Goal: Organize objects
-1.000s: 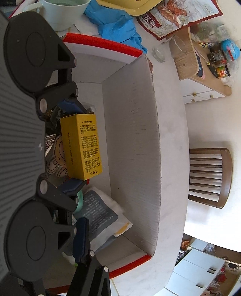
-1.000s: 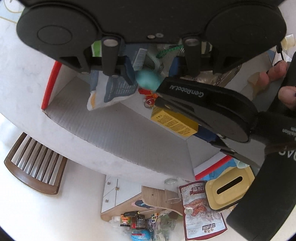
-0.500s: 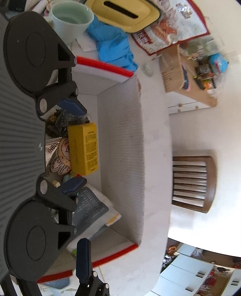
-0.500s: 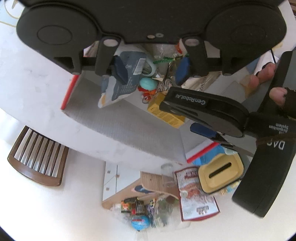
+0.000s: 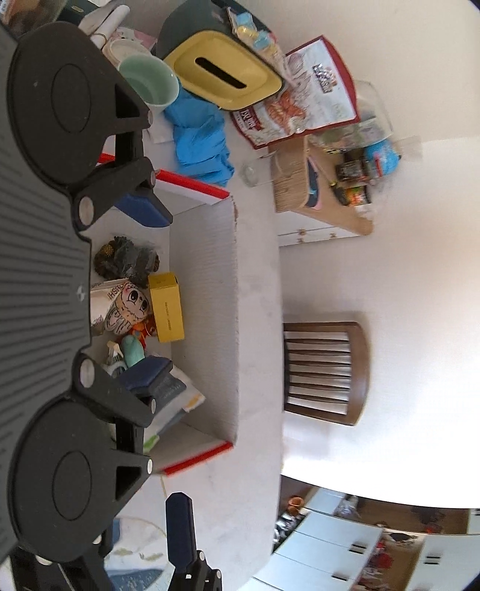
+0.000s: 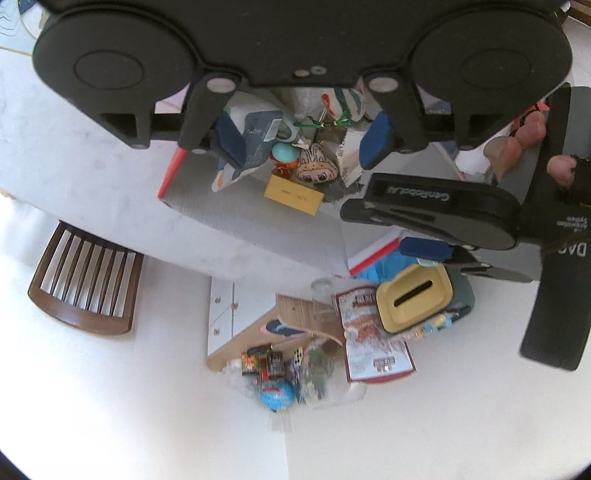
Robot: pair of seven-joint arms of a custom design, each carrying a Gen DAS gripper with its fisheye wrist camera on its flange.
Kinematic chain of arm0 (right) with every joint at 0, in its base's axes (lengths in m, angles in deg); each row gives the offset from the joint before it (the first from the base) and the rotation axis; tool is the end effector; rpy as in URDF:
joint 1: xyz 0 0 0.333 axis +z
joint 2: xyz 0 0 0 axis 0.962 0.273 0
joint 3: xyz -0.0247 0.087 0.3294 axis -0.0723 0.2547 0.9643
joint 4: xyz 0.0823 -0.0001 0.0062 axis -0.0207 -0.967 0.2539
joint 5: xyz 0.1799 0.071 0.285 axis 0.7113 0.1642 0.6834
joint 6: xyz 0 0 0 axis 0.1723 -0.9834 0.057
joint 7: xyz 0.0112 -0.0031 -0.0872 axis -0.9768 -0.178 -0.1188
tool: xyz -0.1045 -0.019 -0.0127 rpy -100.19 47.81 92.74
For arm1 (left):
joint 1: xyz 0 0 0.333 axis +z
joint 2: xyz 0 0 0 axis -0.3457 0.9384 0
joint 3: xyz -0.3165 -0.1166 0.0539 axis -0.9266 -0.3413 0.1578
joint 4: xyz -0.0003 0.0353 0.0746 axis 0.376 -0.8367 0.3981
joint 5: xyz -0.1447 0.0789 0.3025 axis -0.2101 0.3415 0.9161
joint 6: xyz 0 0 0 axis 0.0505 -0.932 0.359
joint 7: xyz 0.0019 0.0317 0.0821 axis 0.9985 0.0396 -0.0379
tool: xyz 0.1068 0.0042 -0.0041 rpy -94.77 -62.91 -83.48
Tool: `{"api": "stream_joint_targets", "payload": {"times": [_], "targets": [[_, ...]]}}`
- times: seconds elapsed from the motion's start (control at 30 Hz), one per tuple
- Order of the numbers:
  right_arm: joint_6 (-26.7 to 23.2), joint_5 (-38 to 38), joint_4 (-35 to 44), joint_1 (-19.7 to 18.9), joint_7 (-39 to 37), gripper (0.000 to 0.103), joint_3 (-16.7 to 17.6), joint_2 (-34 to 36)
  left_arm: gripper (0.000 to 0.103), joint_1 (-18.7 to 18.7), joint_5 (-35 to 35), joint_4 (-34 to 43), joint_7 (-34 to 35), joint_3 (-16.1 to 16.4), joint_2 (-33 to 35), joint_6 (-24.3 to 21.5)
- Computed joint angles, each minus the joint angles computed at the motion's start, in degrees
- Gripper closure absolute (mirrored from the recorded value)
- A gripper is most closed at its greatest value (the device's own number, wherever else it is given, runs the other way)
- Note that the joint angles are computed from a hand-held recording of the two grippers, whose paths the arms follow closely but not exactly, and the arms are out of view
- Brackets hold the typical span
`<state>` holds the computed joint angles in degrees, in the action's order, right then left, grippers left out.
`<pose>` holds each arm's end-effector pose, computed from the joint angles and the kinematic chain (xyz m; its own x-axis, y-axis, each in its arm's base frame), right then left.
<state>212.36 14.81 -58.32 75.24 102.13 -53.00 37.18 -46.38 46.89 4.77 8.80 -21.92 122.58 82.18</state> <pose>0.6223 0.1677 0.4585 0.3924 -0.9114 -0.1243 -0.6442 -0.1758 -0.7443 0.6839 -0.3404 0.4539 -0.2197 -0.9749 -0.0374 -0.6470 0.1743 -0.7423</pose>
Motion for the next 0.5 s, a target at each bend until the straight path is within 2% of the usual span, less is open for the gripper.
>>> {"api": "stream_joint_targets", "payload": {"times": [0.17,0.23,0.3,0.37,0.5], "targets": [[2.65,5.90,-2.96,-5.23,-5.93,0.027,6.46,-2.23,0.019,-0.80,1.04,-6.96,-4.31,1.48,-4.32,5.10],[3.97,8.85,-3.96,-7.76,-9.21,0.023,9.72,-2.83,0.019,-2.04,2.45,-9.36,-7.00,3.24,-5.80,6.83],[5.46,12.69,-4.90,-11.11,-13.28,0.018,13.96,-3.25,0.018,-2.84,3.64,-11.10,-9.30,4.28,-6.96,7.93],[7.27,16.42,-5.61,-14.48,-17.18,0.014,18.35,-3.30,0.015,-2.60,3.91,-12.54,-10.49,3.98,-7.86,9.03],[9.76,23.91,-6.55,-23.20,-24.72,0.004,29.00,-2.51,0.008,-3.58,5.39,-16.14,-13.53,5.17,-9.99,11.94]]}}
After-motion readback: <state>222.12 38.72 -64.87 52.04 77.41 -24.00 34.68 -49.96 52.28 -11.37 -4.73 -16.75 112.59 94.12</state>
